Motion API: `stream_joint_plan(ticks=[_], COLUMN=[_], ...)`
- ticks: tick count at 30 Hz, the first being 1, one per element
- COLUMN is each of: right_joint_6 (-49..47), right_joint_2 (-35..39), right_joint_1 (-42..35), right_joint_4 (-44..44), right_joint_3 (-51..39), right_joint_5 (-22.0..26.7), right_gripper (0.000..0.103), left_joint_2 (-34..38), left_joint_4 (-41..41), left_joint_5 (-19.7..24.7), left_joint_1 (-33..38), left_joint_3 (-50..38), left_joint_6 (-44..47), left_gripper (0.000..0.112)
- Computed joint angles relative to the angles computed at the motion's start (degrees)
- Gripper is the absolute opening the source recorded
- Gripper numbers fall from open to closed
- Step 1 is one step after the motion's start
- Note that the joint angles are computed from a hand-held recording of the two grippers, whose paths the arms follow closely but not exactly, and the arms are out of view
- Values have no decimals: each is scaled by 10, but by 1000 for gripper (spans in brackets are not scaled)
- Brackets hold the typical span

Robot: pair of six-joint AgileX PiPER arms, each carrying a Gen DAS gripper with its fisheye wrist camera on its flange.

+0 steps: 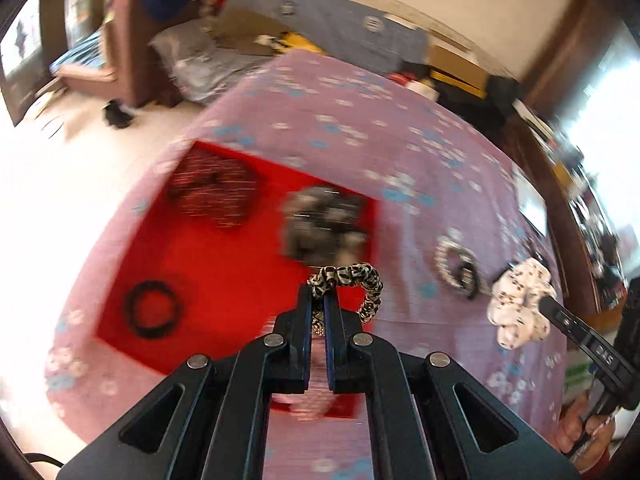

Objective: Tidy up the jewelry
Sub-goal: 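Place the leopard hair tie and white scrunchie into the red tray, open both grippers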

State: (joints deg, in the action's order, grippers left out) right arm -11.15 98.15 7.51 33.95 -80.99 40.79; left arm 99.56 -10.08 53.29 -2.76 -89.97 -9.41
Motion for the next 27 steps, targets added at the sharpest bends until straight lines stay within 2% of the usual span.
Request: stream_joint_plan(ticks=[3,9,22,27], right_joint_6=[24,82,183,201], right_joint_2=[26,105,289,331], right_joint_1=[39,114,204,208], right_joint_4=[-21,-74,-181,-213], right_joint_3=[-37,-147,-379,-438], right_joint_5=[2,27,120,150], right_gripper=[8,9,9,9], left_joint_2=[-1,47,169,195], left_joint_4=[-6,-9,33,47], left_joint_5=[4,19,56,63], left_joint_1=[42,92,116,113], left_joint_3=[11,-16,-130,-156], left_joint_6=[28,67,90,88], left_gripper=[5,5,5,5])
